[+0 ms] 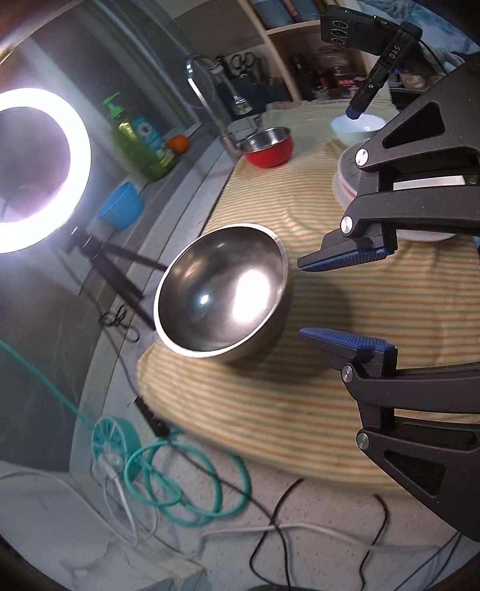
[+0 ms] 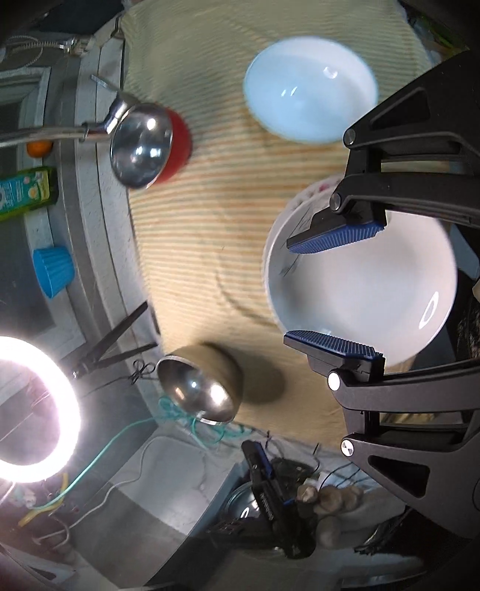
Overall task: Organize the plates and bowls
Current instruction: 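Release the plate and move the left tool to the large steel bowl, then grip the steel bowl rim with the left tool while the right tool grips it too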
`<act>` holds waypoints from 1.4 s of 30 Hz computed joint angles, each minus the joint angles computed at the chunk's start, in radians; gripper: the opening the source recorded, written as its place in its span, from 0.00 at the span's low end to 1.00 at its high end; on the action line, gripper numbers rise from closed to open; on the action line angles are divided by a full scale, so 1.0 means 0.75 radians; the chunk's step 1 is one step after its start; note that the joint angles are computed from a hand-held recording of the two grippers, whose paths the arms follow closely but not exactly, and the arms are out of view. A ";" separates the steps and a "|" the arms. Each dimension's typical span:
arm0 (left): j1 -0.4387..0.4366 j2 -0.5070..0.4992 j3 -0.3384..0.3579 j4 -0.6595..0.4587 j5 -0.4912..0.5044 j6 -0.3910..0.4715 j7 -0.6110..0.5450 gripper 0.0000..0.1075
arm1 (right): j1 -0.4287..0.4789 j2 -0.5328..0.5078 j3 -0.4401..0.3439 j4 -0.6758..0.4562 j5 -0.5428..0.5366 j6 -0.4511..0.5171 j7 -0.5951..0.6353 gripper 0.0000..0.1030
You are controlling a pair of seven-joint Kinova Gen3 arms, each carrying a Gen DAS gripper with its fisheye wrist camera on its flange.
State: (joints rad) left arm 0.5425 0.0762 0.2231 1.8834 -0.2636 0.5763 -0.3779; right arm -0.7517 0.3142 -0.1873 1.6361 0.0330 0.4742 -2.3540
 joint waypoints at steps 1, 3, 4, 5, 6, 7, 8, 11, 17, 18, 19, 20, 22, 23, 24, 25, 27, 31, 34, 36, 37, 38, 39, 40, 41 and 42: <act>-0.010 -0.002 -0.008 0.003 0.003 -0.007 -0.006 0.28 | 0.009 0.017 -0.009 -0.021 -0.013 -0.005 0.020 0.44; -0.034 0.001 -0.019 0.004 0.019 -0.012 -0.030 0.28 | 0.006 0.056 -0.014 -0.077 -0.012 0.000 0.033 0.44; -0.046 0.004 -0.025 0.006 0.029 -0.019 -0.046 0.28 | 0.009 0.079 -0.019 -0.109 -0.021 0.004 0.049 0.44; -0.054 0.010 -0.028 0.004 0.034 -0.020 -0.059 0.28 | 0.021 0.101 -0.032 -0.136 -0.040 0.001 0.074 0.44; -0.061 0.018 -0.031 -0.001 0.037 -0.017 -0.072 0.28 | 0.039 0.126 -0.051 -0.165 -0.066 -0.004 0.106 0.44; -0.069 0.027 -0.036 -0.004 0.048 -0.020 -0.086 0.28 | 0.054 0.148 -0.066 -0.191 -0.092 -0.005 0.136 0.47; -0.082 0.033 -0.040 -0.002 0.070 -0.035 -0.111 0.28 | 0.066 0.180 -0.078 -0.232 -0.119 0.003 0.162 0.49; -0.100 0.064 -0.055 -0.014 0.099 -0.045 -0.165 0.28 | 0.086 0.252 -0.096 -0.323 -0.181 0.019 0.228 0.54; -0.159 0.116 -0.065 -0.041 0.250 -0.066 -0.354 0.28 | 0.052 0.406 -0.065 -0.554 -0.226 0.136 0.292 0.54; -0.160 0.121 -0.070 -0.043 0.260 -0.068 -0.368 0.28 | 0.048 0.425 -0.062 -0.583 -0.232 0.151 0.300 0.54; -0.168 0.128 -0.072 -0.046 0.279 -0.071 -0.390 0.28 | 0.044 0.444 -0.058 -0.615 -0.236 0.166 0.307 0.54; -0.173 0.136 -0.074 -0.050 0.294 -0.070 -0.408 0.28 | 0.039 0.465 -0.054 -0.647 -0.240 0.178 0.314 0.54; -0.183 0.148 -0.080 -0.050 0.326 -0.078 -0.433 0.28 | 0.031 0.509 -0.044 -0.718 -0.247 0.223 0.319 0.54; -0.192 0.154 -0.079 -0.051 0.347 -0.083 -0.453 0.28 | 0.033 0.535 -0.046 -0.755 -0.258 0.242 0.324 0.54; -0.198 0.159 -0.079 -0.051 0.365 -0.086 -0.468 0.28 | 0.036 0.552 -0.049 -0.777 -0.269 0.253 0.330 0.54; -0.206 0.164 -0.078 -0.049 0.387 -0.094 -0.486 0.28 | 0.033 0.573 -0.045 -0.811 -0.274 0.275 0.332 0.54; -0.223 0.173 -0.071 -0.046 0.433 -0.104 -0.529 0.28 | 0.012 0.621 -0.020 -0.897 -0.265 0.346 0.324 0.54; -0.237 0.186 -0.067 -0.043 0.492 -0.118 -0.587 0.28 | 0.004 0.689 -0.021 -1.007 -0.275 0.422 0.348 0.54; -0.236 0.192 -0.071 -0.043 0.513 -0.122 -0.612 0.28 | -0.014 0.731 -0.002 -1.088 -0.271 0.493 0.355 0.54; -0.229 0.193 -0.078 -0.042 0.511 -0.125 -0.613 0.27 | -0.020 0.751 0.001 -1.121 -0.272 0.514 0.362 0.50; -0.228 0.192 -0.080 -0.039 0.513 -0.129 -0.615 0.27 | -0.022 0.763 0.001 -1.144 -0.274 0.530 0.367 0.45; -0.229 0.190 -0.080 -0.035 0.517 -0.133 -0.619 0.27 | -0.025 0.773 0.003 -1.163 -0.274 0.545 0.372 0.42; -0.229 0.190 -0.080 -0.033 0.519 -0.136 -0.622 0.27 | -0.032 0.787 0.009 -1.192 -0.271 0.570 0.373 0.36; -0.230 0.190 -0.080 -0.032 0.523 -0.138 -0.627 0.27 | -0.043 0.800 0.023 -1.222 -0.263 0.595 0.366 0.35; -0.230 0.190 -0.080 -0.032 0.523 -0.137 -0.630 0.27 | -0.050 0.808 0.030 -1.237 -0.258 0.606 0.362 0.35; -0.226 0.190 -0.083 -0.033 0.518 -0.135 -0.628 0.26 | -0.053 0.813 0.035 -1.244 -0.255 0.611 0.357 0.34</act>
